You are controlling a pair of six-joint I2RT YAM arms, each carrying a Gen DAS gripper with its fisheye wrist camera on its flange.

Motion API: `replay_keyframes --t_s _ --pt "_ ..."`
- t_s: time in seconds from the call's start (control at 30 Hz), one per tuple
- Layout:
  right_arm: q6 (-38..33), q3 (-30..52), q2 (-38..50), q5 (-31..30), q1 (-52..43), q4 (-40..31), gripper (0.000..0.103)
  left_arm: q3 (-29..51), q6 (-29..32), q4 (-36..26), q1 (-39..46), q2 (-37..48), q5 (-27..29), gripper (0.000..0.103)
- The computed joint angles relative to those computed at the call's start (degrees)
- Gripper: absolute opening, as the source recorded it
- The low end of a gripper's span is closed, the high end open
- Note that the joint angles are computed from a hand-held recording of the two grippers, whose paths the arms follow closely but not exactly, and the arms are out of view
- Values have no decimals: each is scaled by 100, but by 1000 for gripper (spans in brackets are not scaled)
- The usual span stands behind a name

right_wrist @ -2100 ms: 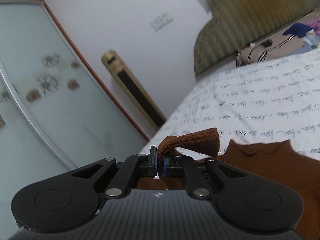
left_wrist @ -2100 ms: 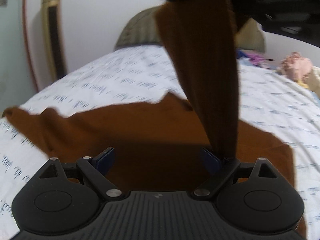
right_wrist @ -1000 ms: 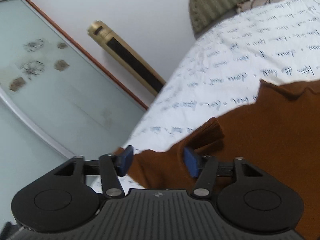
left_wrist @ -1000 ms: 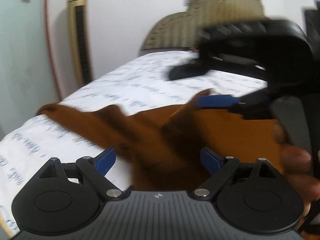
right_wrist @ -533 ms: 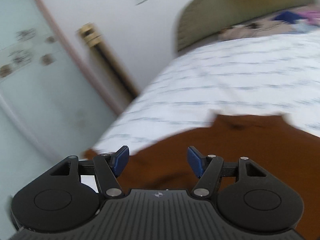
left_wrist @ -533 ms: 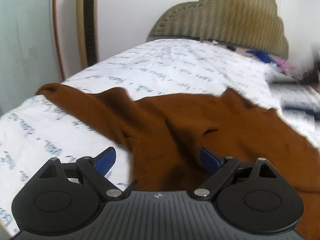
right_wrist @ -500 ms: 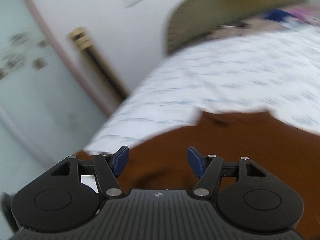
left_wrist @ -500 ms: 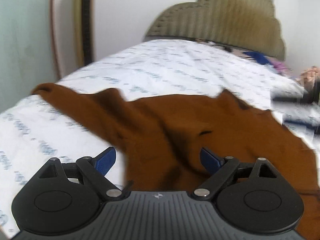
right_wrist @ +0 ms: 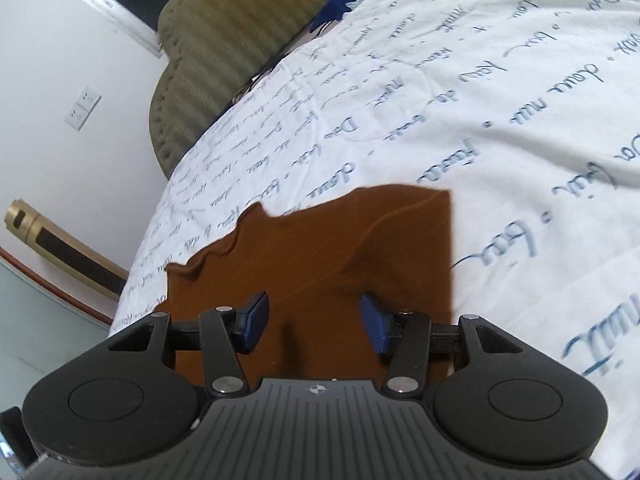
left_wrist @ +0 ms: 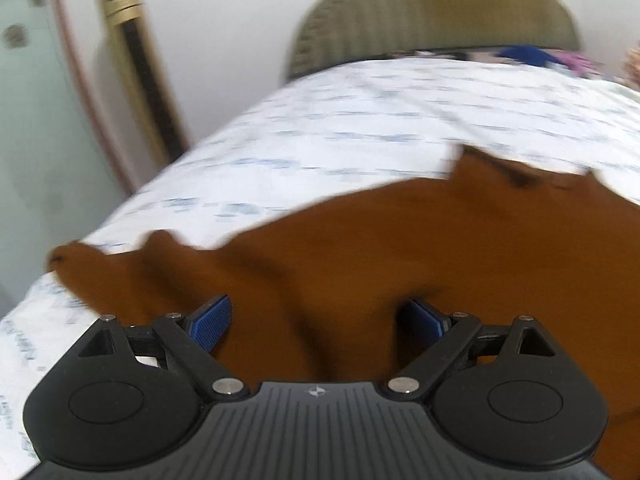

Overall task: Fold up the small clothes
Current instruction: 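Move the right gripper around the bed to the other sleeve cuff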

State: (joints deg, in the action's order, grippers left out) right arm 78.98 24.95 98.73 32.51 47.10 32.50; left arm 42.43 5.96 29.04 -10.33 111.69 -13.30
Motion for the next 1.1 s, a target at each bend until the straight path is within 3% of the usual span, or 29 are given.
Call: replay_keyframes --t_s 0.07,0.13,0.27,0.33,0.47,0.53,0.57,0.63,0.7,0.8,0.93,1.1 --pt "13 -146 -26 -138 -94 180 42 295 -65 -339 331 83 12 93" --pt "-20 -159 -98 -54 -62 72 43 446 -128 -669 719 5 367 93" --pt "83 341 -319 376 237 -1119 54 76 233 -539 1147 -357 427 93" --pt "-41 458 -472 670 625 -1385 60 -211 460 -413 1367 -606 585 92" --pt "-537 1008 -214 443 995 -1678 67 -624 782 -616 2015 -1260 1435 92" --pt "-347 1540 115 406 1088 -2488 68 -863 949 -833 2353 -1703 1932 92" --pt "-320 1632 162 564 1243 -2569 68 -975 1047 -878 2530 -1877 2159 92" --pt "-784 1600 104 604 1622 -2108 68 -1260 1362 -1019 2988 -2333 2667 92" --pt "-1501 1636 114 30 1910 -1476 68 -1458 1741 -1273 3502 -2738 3110 92" --pt "-1758 1878 545 -1422 2026 -691 68 -1630 2293 -1667 4344 -3189 3776 92" --pt "-1801 2733 1368 -2469 2206 -806 68 -1727 3089 -2126 5462 -3566 4475 92" --pt "-1888 3832 2012 -2794 2627 -1124 69 -1569 3928 -2403 6729 -3424 5145 92"
